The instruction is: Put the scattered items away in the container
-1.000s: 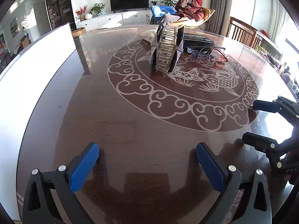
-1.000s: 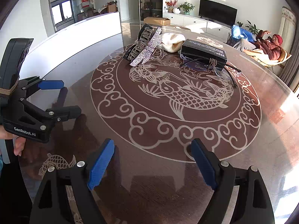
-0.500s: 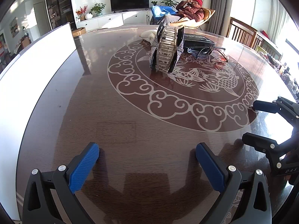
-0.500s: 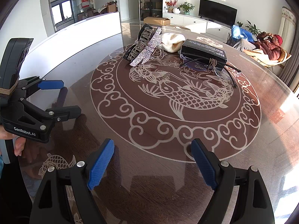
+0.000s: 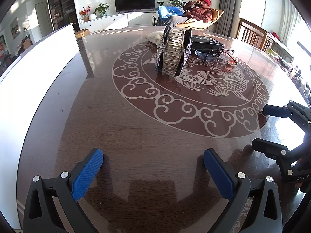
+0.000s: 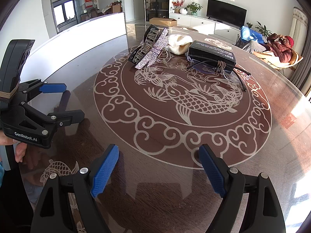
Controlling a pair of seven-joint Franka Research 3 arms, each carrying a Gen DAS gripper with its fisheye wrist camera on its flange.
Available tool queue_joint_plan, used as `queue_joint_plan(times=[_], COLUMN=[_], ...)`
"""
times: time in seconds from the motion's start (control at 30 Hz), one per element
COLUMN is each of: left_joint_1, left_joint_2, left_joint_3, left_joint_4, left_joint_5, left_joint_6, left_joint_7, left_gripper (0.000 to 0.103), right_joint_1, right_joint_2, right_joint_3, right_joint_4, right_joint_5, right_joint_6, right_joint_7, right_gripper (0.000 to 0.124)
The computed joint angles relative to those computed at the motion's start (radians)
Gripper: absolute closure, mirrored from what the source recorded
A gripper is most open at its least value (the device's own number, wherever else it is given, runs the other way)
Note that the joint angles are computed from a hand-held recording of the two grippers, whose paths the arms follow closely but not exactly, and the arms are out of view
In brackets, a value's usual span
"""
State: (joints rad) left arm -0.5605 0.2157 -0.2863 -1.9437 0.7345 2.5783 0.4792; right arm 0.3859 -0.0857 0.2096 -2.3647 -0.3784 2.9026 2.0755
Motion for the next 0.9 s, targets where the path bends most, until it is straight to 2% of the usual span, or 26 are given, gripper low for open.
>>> queue_joint_plan(times=[0.57,0.9], left_joint_1=[0.000,0.019], left_joint_2=[0.009,0.187], left_joint_3=[-0.001,0.000], left_joint_4=[0.012,0.234], left_joint_5=[-0.005,-0.138], left_joint_6=[-0.006,0.039], left_joint_7=[0.009,0.344], left_gripper=[0.000,0.000], right_joint_1=[0.000,0.000], right_joint_2=[0.000,-0.001], right_joint_3=[-0.001,-0.001], right_joint_4=[0.000,-0.003], right_joint_5=[0.001,0.004], right_joint_6=[0.000,0.003], right_joint_7=[-0.001,-0.002], right_gripper=[0.039,0.039])
